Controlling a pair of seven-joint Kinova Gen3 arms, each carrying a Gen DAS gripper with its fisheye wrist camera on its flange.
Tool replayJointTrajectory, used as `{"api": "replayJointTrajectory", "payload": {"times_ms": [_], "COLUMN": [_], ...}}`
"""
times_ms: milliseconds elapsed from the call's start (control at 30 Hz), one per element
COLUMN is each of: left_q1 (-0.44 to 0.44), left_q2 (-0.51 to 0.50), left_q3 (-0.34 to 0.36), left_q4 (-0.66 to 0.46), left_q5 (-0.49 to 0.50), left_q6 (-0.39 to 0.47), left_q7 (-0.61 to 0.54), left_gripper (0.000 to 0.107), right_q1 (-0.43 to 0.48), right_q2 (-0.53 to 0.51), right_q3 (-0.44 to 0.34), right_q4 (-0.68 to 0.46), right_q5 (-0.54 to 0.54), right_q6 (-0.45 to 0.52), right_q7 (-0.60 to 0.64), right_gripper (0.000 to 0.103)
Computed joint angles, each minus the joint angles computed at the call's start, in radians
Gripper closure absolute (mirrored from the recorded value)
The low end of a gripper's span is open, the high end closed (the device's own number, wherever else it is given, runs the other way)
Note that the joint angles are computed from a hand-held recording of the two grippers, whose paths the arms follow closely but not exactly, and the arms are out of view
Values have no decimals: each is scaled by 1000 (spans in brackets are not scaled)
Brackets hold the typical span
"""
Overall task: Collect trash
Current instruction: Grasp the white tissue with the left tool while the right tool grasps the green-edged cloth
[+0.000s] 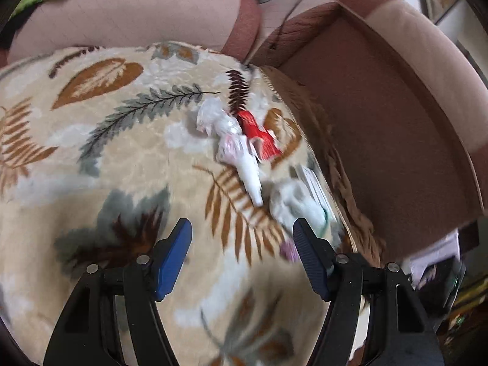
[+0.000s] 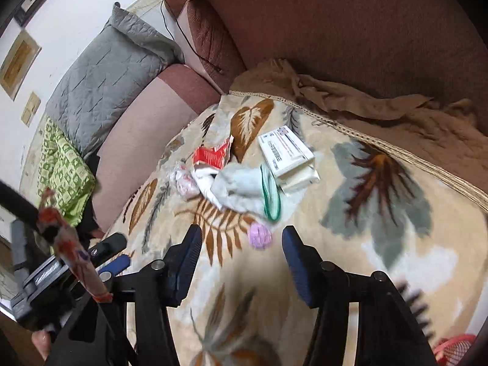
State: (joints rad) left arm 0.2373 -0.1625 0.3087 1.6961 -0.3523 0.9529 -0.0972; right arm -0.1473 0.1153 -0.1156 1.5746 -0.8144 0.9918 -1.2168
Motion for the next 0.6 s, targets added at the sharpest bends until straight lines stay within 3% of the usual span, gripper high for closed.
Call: {"api": "replayJointTrajectory", "payload": {"times_ms": [200, 300, 333, 400, 433, 467, 500, 600], "left_q1": [-19, -22, -18, -3, 3, 6, 6, 25], "left_q2": [118, 174, 197, 251, 268, 277, 270, 217], "left_q3": [-88, -136, -145, -160, -173, -187, -195, -201], "left_q4": [-52, -94, -118, -178, -193, -193, -178, -113], "left_q5": [1, 47, 47, 38, 45, 59, 68, 35], "left_q6": [-17, -22, -5, 60, 76, 75, 58, -9], "left_q7": [-122, -203, -220, -250, -269, -277, -272, -238], "left_gripper": [42, 49, 56, 69, 80, 89, 89, 95], "right_q1": [-11, -29, -34, -8, -9, -28, -45, -22], "right_q2": [99, 132, 150, 180, 188, 187, 180, 161], "right_q3": [-26, -37, -40, -73, -79, -66, -59, -79], "right_q4": [-30, -58, -71, -86, -94, -96, -93, -71], "right_q5": [3, 53, 62, 41, 43, 61, 87, 74], "right_q6": [-41, -67, -62, -51, -47, -48, -60, -71], "right_q7": [-18, -56, -77, -91, -96, -99, -111, -93], "right_gripper": [45, 47, 49, 64, 66, 81, 94, 97]}}
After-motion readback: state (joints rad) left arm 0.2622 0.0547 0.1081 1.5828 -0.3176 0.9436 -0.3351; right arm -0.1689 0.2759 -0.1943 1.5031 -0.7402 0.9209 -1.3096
